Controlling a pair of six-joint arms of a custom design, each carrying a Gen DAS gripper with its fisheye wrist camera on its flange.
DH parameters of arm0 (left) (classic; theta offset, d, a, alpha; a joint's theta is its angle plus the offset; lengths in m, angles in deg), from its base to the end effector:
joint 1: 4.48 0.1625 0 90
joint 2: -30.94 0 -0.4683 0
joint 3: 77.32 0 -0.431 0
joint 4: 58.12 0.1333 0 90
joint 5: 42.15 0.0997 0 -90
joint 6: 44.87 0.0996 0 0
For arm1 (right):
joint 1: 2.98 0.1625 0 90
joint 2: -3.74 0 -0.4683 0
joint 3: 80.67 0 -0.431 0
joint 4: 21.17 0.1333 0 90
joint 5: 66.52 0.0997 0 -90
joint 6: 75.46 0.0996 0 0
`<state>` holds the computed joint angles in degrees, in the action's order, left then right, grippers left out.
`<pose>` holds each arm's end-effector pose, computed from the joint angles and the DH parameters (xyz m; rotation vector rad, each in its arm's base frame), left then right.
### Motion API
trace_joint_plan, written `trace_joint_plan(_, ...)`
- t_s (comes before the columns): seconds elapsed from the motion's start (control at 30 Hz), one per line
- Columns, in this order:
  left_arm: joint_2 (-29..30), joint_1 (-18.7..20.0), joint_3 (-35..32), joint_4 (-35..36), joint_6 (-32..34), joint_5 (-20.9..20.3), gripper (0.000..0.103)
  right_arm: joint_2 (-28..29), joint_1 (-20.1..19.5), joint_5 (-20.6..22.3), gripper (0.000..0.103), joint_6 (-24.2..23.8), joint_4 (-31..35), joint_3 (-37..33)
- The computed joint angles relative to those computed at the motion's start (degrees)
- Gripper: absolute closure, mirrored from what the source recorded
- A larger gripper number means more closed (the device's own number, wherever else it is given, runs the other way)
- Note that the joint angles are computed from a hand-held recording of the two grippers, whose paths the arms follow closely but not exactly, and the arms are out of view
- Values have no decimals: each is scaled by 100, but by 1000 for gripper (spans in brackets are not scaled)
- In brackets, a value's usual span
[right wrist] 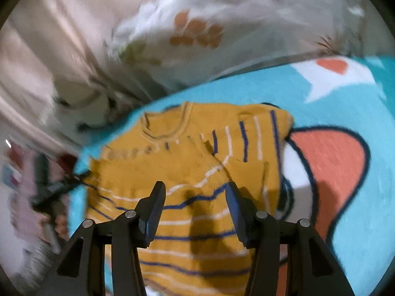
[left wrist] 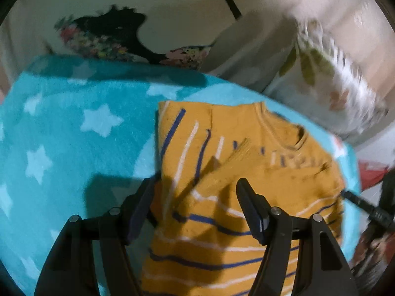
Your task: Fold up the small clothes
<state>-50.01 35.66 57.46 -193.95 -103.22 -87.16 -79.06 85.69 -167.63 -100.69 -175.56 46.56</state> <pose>-0.1874 -0.4245 0.1934 -0.1118 2.4748 -0.7292 0.1026 -0.4961 0.2676 0.5413 -2.7927 0.4236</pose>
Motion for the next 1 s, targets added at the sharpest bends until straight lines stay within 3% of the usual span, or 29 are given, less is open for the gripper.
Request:
trace_joint_plan(0.03,88,24,-56,99,126,6,35,172,80,-227,48,-122,-235,15)
trace_joint_plan(0.07,204,62,-149,230,287,-45,44,290,119,-355,48,-213,-414,26)
trace_joint_plan(0.1,304,95,-234,335,452,-120,76,387,133,-382,49,-269,-472,9)
trace_joint_plan(0.13,356,109,-300,450,519,-169,88,415,128,-315,54,-209,-324,-49)
trace_joint_plan(0.17,370,93,-342,538,513,-178,88,409,105,-190,84,-64,-55,-140)
trace_joint_plan(0.2,331,52,-338,521,471,-109,89,383,108,-130,96,44,77,-196)
trace_joint_plan(0.37,239,228,-458,159,562,-211,89,265,184,-137,97,295,-232,-345)
trace_joint_plan(0.47,551,485,-694,318,560,-203,89,503,187,-409,97,496,-313,-526)
trace_joint_plan(0.57,640,615,-701,298,456,-241,78,778,223,-885,96,463,-513,-544)
trace_joint_plan(0.63,494,668,-619,127,299,-376,67,825,212,-1050,96,458,-599,-497)
trace_joint_plan(0.7,248,664,-527,154,106,-407,45,790,184,-1040,87,472,-630,-471)
trace_joint_plan(0.8,-147,501,-375,343,-24,-262,43,621,184,-988,70,598,-569,-464)
trace_joint_plan(1.0,-863,-70,-151,1671,-1105,199,38,41,347,-701,62,682,-772,-223)
